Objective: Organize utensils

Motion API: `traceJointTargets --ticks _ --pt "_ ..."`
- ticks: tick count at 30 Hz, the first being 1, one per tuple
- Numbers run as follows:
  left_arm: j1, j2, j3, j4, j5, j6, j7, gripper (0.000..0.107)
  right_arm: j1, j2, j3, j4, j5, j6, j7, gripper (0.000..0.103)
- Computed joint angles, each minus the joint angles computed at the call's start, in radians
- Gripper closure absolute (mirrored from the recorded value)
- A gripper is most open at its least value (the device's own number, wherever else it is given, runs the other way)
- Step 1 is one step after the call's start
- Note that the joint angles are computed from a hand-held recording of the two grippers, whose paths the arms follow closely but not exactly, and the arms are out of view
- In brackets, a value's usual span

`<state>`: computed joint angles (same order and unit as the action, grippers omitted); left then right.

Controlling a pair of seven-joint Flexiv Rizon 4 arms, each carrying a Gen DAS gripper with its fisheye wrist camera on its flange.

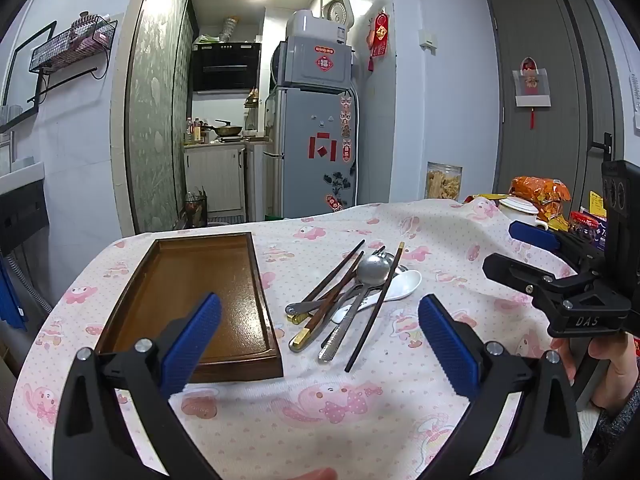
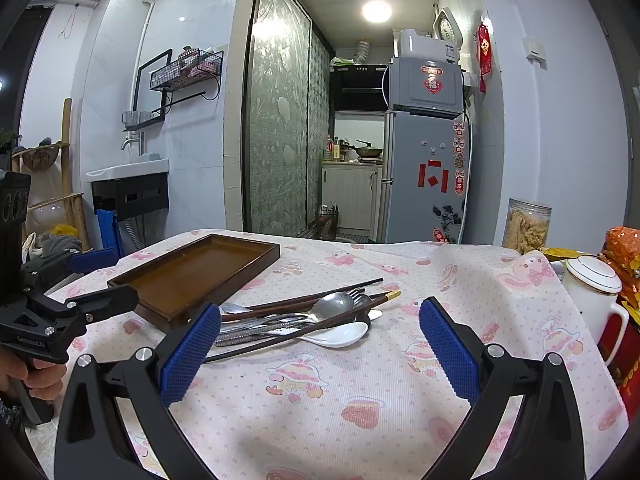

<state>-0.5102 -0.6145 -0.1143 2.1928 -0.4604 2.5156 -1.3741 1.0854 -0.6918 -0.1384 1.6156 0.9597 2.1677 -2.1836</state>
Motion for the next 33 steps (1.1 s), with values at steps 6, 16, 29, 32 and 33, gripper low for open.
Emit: traceJointTargets --ticks 6,16,29,32,33 --pt "0.0 0.002 0.001 0.001 0.0 -0.002 -0.001 0.006 -0.002 0.0 0.002 -0.001 0.001 0.0 -0.002 0.003" --pt "0.001 0.001 0.001 0.0 0.001 -0.001 -0.001 0.006 -0.003 0.0 0.005 -0.002 0.002 0.001 -0.006 0.003" --pt "-0.002 0.001 0.001 0.0 -0.002 -0.002 0.001 0.006 -0.005 0.0 0.008 -0.004 0.005 0.002 -0.011 0.003" --pt "-0.002 0.001 0.001 0.0 -0.002 -0.002 0.001 0.006 -0.006 0.0 0.009 -0.005 0.005 0.002 -0.011 0.003" --pt "-0.002 0.001 0.001 0.001 -0.002 -0.001 0.001 0.006 -0.006 0.0 0.009 -0.005 0.006 0.002 -0.012 0.003"
